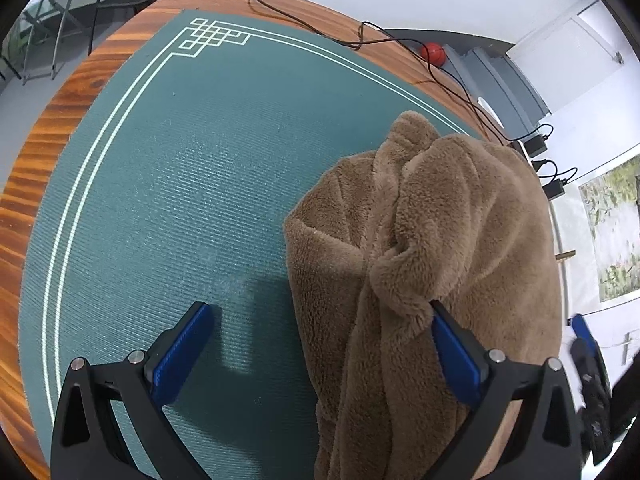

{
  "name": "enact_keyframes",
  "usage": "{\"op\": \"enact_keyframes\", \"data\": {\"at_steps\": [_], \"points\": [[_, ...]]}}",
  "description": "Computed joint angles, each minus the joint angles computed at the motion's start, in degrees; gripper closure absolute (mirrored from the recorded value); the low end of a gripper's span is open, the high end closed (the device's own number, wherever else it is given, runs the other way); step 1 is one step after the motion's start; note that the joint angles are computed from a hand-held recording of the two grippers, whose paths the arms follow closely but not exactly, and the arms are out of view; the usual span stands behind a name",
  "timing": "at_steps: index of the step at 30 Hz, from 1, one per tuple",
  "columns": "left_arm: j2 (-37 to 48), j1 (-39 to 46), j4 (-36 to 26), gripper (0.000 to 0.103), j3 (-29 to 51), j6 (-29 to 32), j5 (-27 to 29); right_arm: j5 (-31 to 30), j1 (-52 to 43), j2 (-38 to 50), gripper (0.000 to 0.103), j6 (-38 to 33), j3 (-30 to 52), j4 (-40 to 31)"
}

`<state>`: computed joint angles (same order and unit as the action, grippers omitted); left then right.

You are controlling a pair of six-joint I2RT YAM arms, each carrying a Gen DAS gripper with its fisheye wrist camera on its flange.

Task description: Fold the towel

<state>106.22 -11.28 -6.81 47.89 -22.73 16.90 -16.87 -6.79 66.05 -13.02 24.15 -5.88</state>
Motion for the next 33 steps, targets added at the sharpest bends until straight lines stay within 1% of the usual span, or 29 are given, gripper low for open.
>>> {"op": "enact_keyframes", "data": {"at_steps": [2,5,7,8,12,14,17,19,20,21,22,26,28,29,31,33], "points": [[-0.2,-0.3,-0.1,0.000,-0.2,0.3,-0.7,2.6,2.4,3.4,0.024,-1.0,-0.8,2.4],[-0.2,-0.2,-0.2,0.000,-0.1,0.4,-0.9,5.5,4.3,3.9,0.024,-1.5,-3.5,6.1],[-0.7,-0.4,-1.4,0.000,0.3,0.1,-1.5,5.7,4.4,4.3,0.024,-1.4,-3.8,6.5],[-2.1,-1.0,-2.0,0.000,0.1,-0.1,-2.9,5.8,4.5,4.5,0.024,-1.3,-3.9,6.8],[-10.3,-4.7,-4.5,0.001,-1.7,0.1,-7.8,5.4,3.9,4.9,0.020,-1.3,-4.2,6.9],[-13.8,-7.4,-4.7,0.001,-2.3,0.4,-8.0,4.5,3.2,3.9,0.018,-0.4,-4.3,5.7],[-16.5,-11.8,-5.2,0.001,-3.2,0.7,-9.6,4.0,2.6,4.3,0.017,0.5,-3.8,5.8],[-16.5,-14.0,-5.2,0.001,-4.0,1.1,-10.1,3.9,2.3,5.4,0.017,0.7,-3.5,6.7],[-15.6,-14.7,-5.2,0.006,-4.2,1.2,-10.4,3.8,2.2,5.8,0.017,0.7,-3.5,7.1],[-14.2,-15.3,-5.0,0.016,-4.5,1.0,-10.2,3.7,2.2,6.0,0.017,0.7,-3.4,7.2],[-13.2,-15.1,-4.4,0.020,-4.8,0.4,-8.8,3.7,2.1,6.2,0.017,0.7,-3.3,7.3],[-11.3,-12.8,-1.1,0.020,-6.4,-0.7,-3.9,4.0,2.4,6.1,0.017,1.0,-3.7,8.0],[-10.0,-12.0,0.1,0.020,-6.5,0.2,-2.9,3.8,2.4,6.3,0.017,1.5,-3.9,8.3],[-9.9,-11.7,0.4,0.019,-6.8,0.3,-2.2,3.6,2.3,6.5,0.017,1.9,-3.9,8.5],[-8.6,-9.7,2.2,0.015,-7.5,-0.1,1.2,3.1,2.0,6.9,0.017,2.3,-3.9,8.7],[-6.7,-7.6,3.7,0.004,-7.9,-1.1,4.3,2.5,1.6,7.4,0.017,2.2,-3.6,8.7]]}}
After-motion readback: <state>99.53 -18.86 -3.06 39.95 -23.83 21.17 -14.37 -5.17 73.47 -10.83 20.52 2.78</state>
